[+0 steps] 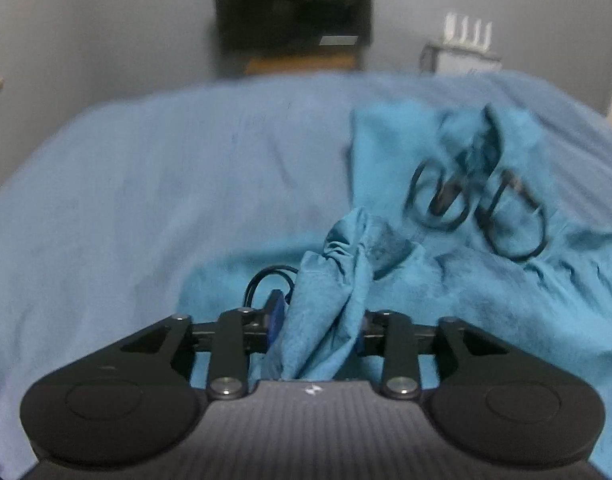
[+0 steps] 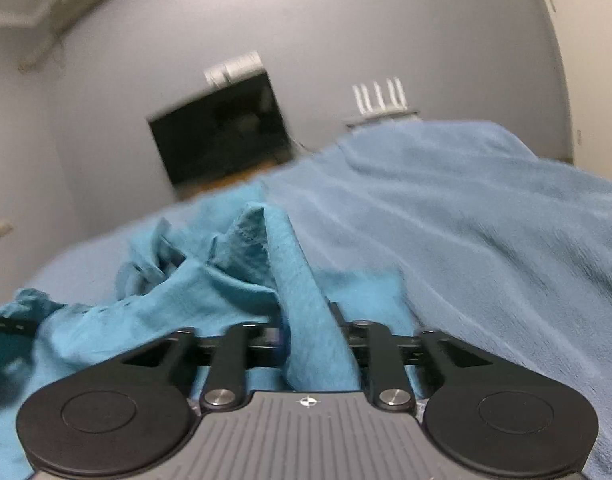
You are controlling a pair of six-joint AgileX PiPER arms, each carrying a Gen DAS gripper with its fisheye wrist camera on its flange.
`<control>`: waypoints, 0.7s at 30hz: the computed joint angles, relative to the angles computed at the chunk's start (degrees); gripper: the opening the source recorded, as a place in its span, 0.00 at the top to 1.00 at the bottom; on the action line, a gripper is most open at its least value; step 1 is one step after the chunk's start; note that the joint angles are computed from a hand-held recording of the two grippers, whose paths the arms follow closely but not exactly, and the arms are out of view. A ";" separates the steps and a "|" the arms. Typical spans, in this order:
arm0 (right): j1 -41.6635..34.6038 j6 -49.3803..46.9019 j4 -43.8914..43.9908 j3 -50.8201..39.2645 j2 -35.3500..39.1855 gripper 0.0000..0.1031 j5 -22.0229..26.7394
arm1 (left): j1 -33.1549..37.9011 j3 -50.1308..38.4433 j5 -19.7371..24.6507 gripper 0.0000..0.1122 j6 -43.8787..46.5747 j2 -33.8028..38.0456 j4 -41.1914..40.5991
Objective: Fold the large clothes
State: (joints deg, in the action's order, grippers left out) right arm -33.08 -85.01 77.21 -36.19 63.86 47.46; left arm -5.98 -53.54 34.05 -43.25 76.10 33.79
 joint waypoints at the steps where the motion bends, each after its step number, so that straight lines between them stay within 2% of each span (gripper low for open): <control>1: 1.36 0.09 0.23 0.63 0.62 0.51 -3.35 | -0.08 1.22 -0.51 0.62 -2.01 -0.09 1.55; 3: 1.80 0.40 1.17 1.06 1.80 0.51 -6.27 | -2.55 2.93 1.41 0.48 -12.04 -0.93 9.22; 5: 1.84 -1.41 4.36 1.82 0.76 0.49 -8.26 | -7.87 5.31 6.25 0.42 -23.50 -4.91 18.39; 8: 2.06 -12.96 15.26 5.17 -3.32 0.46 -8.31 | -24.81 11.37 18.82 0.17 -39.62 -12.01 35.00; 9: 0.68 -15.62 16.94 6.55 -5.46 0.46 -5.29 | -30.34 13.23 21.83 0.13 -42.65 -13.21 38.37; 10: 0.37 -17.73 17.49 6.92 -5.86 0.46 -2.11 | -34.34 14.46 22.56 0.13 -43.44 -13.87 39.45; 11: -0.42 -18.63 15.74 6.86 -5.63 0.46 2.19 | -36.26 14.57 20.99 0.13 -41.94 -13.33 38.24; 13: 2.07 -17.12 9.44 5.19 -4.27 0.48 5.65 | -34.06 13.53 13.70 0.13 -35.81 -10.82 32.99; 15: 8.24 -17.48 5.11 5.60 -4.07 0.50 1.40 | -32.75 12.19 11.17 0.13 -32.58 -5.57 31.63; 17: 16.79 -16.72 1.61 6.49 -4.17 0.50 -8.98 | -31.28 8.66 14.66 0.13 -30.69 0.85 30.05; 19: 22.15 -13.24 -1.36 6.59 -2.94 0.51 -18.60 | -27.98 7.00 17.17 0.13 -31.74 3.65 28.04; 21: 21.66 -11.56 0.32 5.92 -0.64 0.52 -21.00 | -21.52 7.81 15.73 0.13 -32.43 2.06 24.87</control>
